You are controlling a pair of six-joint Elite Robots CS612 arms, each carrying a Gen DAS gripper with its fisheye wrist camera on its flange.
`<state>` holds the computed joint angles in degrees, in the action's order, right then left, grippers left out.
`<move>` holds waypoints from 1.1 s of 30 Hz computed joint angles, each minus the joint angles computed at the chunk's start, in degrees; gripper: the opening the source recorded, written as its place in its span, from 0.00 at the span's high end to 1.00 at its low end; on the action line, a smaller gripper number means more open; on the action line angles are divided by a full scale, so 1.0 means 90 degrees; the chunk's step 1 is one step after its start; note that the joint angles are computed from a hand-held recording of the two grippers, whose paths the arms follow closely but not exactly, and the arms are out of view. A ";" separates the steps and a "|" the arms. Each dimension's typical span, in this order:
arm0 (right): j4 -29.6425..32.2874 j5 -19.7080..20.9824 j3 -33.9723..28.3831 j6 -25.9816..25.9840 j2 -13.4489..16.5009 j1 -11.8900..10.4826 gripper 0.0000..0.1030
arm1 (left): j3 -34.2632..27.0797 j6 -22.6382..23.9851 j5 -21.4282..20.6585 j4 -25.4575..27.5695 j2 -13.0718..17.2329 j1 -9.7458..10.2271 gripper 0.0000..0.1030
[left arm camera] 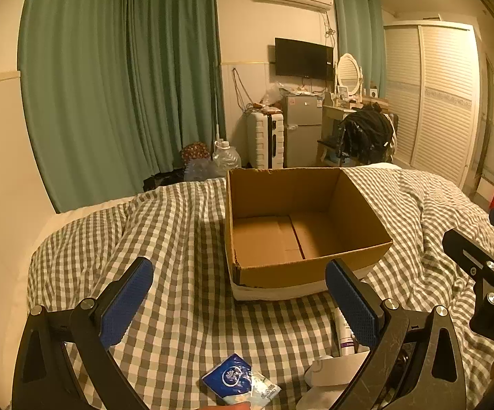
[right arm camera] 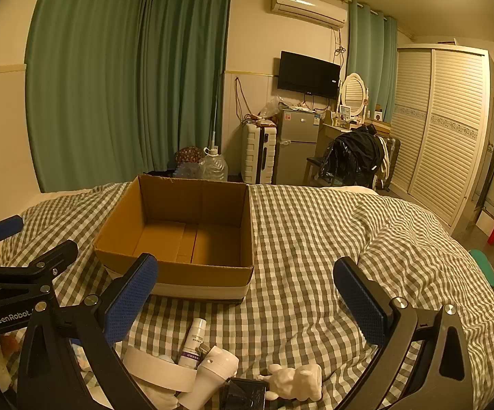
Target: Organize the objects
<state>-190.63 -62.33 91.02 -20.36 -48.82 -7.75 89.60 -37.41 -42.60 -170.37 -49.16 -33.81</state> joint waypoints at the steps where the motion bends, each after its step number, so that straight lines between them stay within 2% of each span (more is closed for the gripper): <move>1: -0.0010 0.0039 0.0007 0.0005 0.0000 -0.0029 0.00 | -0.0002 -0.0003 -0.0004 0.0013 -0.0003 0.0002 0.00; 13: 0.0004 0.0036 0.0013 0.0020 0.0013 -0.0024 0.00 | 0.0016 0.0003 -0.0053 -0.0174 0.0009 0.0004 0.00; 18: 0.0025 0.0026 0.0000 0.0025 0.0011 -0.0022 0.00 | 0.0062 -0.0302 -0.0112 -0.0453 0.0022 0.0006 0.00; 21: 0.0005 0.0021 0.0020 0.0011 0.0005 -0.0030 0.00 | 0.0013 -0.0320 -0.0188 -0.0140 -0.0001 0.0022 0.00; 26: 0.0037 -0.0032 0.0022 0.0002 -0.0008 -0.0041 0.00 | -0.0067 -0.0107 0.0109 0.0172 0.0034 -0.0026 0.00; 29: 0.0042 -0.0008 0.0044 0.0062 -0.0041 -0.0080 0.00 | -0.0014 -0.0167 -0.0207 0.0141 -0.0035 0.0005 0.00; 33: -0.0138 0.0320 0.0171 0.0280 -0.0145 -0.0203 0.00 | 0.0030 -0.0283 -0.0146 0.0327 -0.0097 -0.0033 0.00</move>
